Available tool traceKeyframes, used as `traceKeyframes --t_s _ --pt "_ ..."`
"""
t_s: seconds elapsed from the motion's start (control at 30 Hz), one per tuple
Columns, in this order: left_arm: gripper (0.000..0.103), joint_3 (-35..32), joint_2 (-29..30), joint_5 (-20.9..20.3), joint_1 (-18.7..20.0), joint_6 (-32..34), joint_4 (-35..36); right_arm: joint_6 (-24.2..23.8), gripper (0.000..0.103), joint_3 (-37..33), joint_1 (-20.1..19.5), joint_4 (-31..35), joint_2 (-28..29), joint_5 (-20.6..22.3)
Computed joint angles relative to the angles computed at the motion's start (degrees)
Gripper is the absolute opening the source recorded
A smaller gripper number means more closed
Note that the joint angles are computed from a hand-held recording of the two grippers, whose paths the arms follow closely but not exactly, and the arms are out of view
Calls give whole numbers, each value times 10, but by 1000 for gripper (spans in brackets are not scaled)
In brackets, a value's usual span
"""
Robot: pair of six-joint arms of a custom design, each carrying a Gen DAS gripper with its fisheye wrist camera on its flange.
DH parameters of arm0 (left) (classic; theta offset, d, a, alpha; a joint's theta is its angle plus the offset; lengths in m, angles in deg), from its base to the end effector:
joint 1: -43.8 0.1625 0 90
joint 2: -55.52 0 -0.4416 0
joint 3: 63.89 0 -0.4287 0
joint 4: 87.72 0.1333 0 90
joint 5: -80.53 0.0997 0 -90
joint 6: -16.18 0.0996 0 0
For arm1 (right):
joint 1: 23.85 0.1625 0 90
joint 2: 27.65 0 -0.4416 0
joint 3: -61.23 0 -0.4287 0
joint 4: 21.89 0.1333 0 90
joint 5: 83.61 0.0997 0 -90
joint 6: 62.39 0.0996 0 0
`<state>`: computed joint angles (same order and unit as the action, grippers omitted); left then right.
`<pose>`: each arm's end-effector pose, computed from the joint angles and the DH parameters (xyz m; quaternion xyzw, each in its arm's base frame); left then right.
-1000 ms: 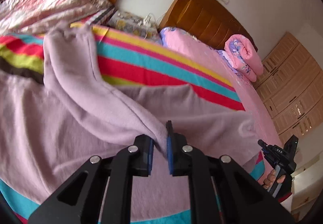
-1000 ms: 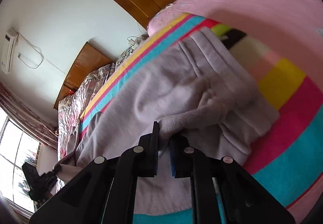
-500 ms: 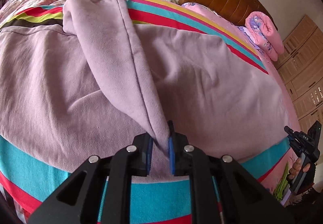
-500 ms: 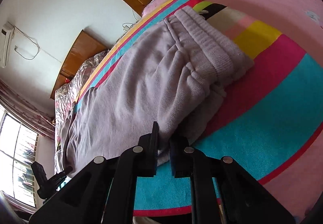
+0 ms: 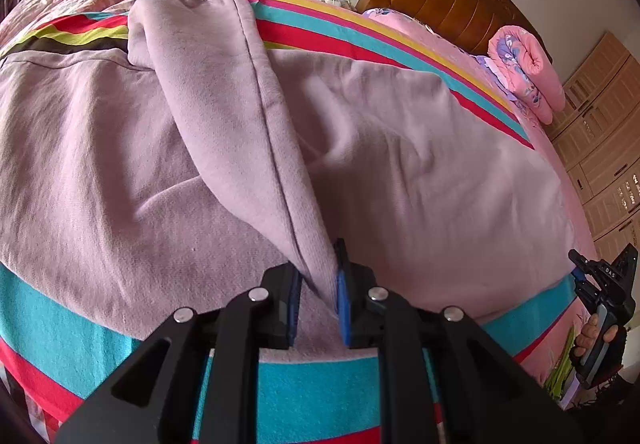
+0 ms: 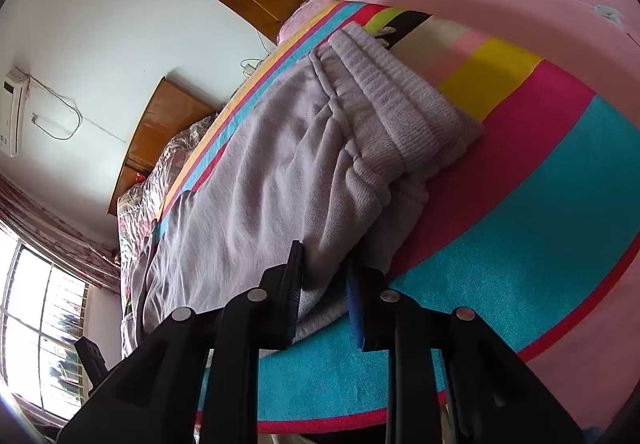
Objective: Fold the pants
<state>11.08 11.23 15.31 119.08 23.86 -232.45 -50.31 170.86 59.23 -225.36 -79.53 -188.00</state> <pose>-0.0372 -0.8305 0.2102 0.1417 0.9458 -0.2160 0.1970 0.0310 -0.6457 0.1754 -0.2025 -0.8554 0.4681 0.0897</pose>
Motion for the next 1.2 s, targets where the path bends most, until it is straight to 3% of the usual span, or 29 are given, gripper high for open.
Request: traceKeyframes --t_s 0.27,0.3,0.4,0.53,0.67,0.87,0.93,1.0,1.03,1.07,1.13,1.2 --pt "12 10 -9 -18 -3 -7 -14 2 25 -7 5 39 10 48" --pt "11 12 -9 -19 -3 -3 -20 -2 24 -8 6 26 15 41" --pt "8 26 -16 -8 -11 14 -36 0 11 -6 9 4 15 30" --pt "8 56 -46 -18 -18 14 -36 -21 10 -2 21 6 7 -2" --pt "8 41 -22 -7 -1 -7 -10 -15 7 -12 16 22 16 -14" --pt "12 45 -22 -14 2 7 -35 -39 7 -26 29 38 20 -47" --pt "13 48 -22 -14 1 11 -40 -41 7 -26 23 25 26 -38" --pt "17 48 -24 -12 0 14 -38 -36 9 -20 21 29 20 -27" --pt "31 50 -26 -3 -2 13 -36 -29 13 -14 22 34 14 -26" --pt "53 54 -30 17 -6 7 -45 -24 19 -9 25 37 6 -32" --pt "61 79 -44 51 -20 26 -122 -38 32 0 40 8 -3 -78" --pt "68 89 -52 47 -36 73 -185 -82 38 -2 60 -42 -2 -133"
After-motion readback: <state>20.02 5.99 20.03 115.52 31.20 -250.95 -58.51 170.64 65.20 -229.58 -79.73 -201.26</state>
